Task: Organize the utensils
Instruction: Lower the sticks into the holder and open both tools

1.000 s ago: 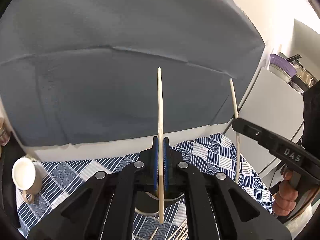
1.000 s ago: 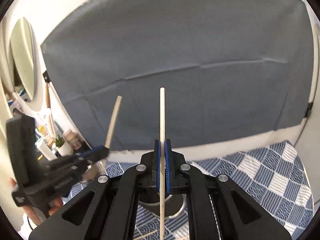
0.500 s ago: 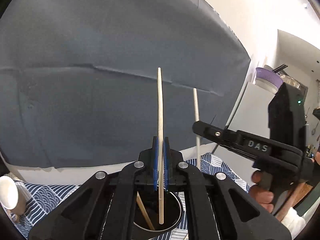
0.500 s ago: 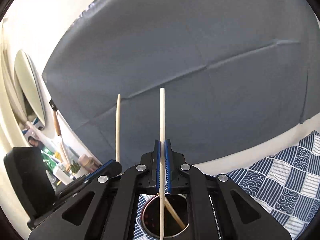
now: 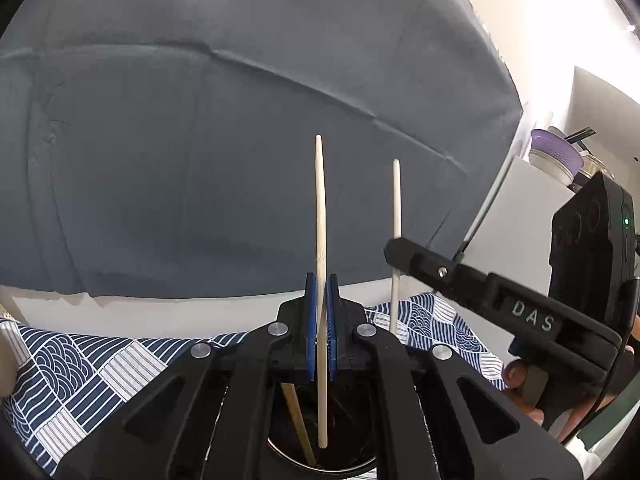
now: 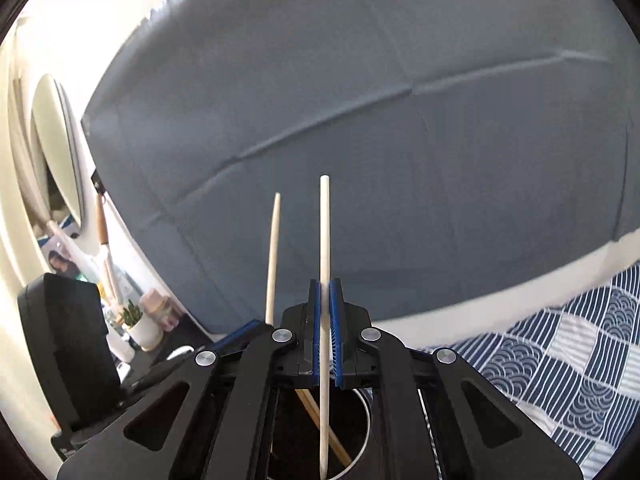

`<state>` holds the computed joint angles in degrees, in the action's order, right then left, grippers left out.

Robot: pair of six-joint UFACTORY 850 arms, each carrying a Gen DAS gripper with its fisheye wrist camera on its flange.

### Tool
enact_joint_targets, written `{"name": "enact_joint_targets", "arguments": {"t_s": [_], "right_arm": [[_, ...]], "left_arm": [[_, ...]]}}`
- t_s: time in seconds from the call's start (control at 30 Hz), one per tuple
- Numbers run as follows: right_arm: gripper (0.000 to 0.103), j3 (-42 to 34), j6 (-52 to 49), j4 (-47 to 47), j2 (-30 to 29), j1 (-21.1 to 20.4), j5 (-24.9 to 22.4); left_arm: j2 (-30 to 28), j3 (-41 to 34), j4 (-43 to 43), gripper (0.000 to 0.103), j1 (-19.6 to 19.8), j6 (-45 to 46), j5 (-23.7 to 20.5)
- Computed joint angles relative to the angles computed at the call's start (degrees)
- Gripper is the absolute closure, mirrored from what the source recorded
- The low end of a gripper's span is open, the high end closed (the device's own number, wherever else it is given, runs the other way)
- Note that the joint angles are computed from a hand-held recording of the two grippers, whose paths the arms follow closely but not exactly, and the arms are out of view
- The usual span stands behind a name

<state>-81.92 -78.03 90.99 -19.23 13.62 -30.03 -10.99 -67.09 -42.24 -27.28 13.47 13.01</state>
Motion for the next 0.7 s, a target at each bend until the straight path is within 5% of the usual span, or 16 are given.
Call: {"name": "enact_joint_targets", "arguments": {"t_s": [0.33,0.7], "right_arm": [[0.098,1.2,3.0,-7.4,0.3,0.1,1.3],[0.097,2.8,8.9,-17.8,2.0,0.9,2.9]], "left_arm": [[-0.1,1.3,6.4,0.098,-0.1,-6.7,-0.7],[1.8,3.3,-2.0,0.098,-1.5,2.5,-0.7]]}}
